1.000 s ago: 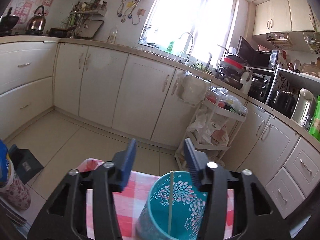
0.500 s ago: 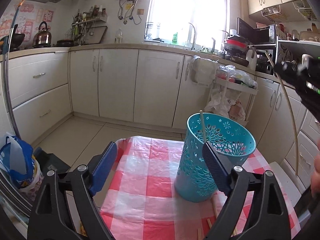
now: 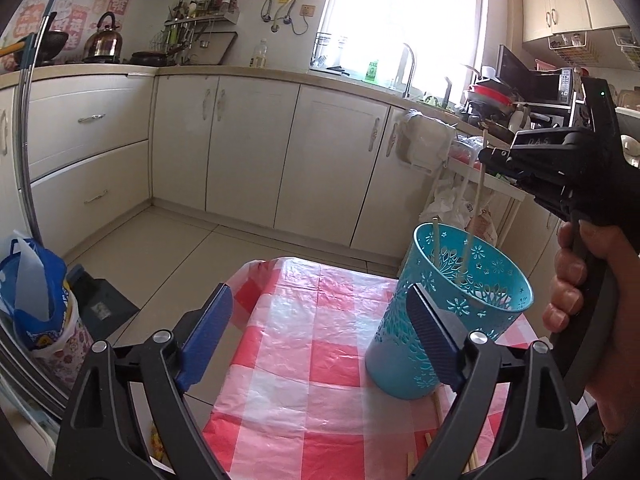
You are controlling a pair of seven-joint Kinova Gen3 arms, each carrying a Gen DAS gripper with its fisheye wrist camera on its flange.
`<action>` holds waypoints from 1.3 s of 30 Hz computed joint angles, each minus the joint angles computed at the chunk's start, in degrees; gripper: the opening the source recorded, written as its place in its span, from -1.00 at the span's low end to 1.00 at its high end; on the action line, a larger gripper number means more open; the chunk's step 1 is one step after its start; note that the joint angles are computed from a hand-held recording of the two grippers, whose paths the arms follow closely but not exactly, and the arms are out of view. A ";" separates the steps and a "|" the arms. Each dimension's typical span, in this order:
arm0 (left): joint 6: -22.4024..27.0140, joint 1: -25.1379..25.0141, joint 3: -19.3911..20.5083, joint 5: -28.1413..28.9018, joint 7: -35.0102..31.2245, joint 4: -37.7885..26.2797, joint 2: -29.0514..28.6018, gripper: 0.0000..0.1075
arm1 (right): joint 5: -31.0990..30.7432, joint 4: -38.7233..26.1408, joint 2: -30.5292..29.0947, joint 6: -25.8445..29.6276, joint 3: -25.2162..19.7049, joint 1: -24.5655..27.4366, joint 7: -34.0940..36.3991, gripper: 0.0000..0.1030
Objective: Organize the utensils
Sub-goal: 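Lower the right tool back to the pile and grasp another chopstick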
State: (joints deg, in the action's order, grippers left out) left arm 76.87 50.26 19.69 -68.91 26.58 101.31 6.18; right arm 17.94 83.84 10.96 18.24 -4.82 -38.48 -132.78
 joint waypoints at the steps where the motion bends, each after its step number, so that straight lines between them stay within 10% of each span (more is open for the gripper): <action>1: -0.35 -0.15 -0.07 0.17 -0.14 -0.14 -0.03 0.58 | -1.36 -0.01 -0.01 0.43 -0.98 1.07 1.33 -0.88; 12: -9.58 -4.43 -0.78 9.12 -9.70 -0.72 -1.61 0.59 | -10.95 14.22 -11.86 -0.37 -5.17 8.27 9.09 -0.67; 22: -15.28 -3.10 0.33 21.41 -21.04 -1.34 0.70 0.59 | -24.35 28.74 -15.50 13.36 -7.03 8.82 21.38 -0.69; 39: -16.65 2.35 -3.76 24.40 -29.66 -4.65 5.48 0.54 | -9.25 25.69 -8.75 14.16 -9.41 6.37 10.76 -0.77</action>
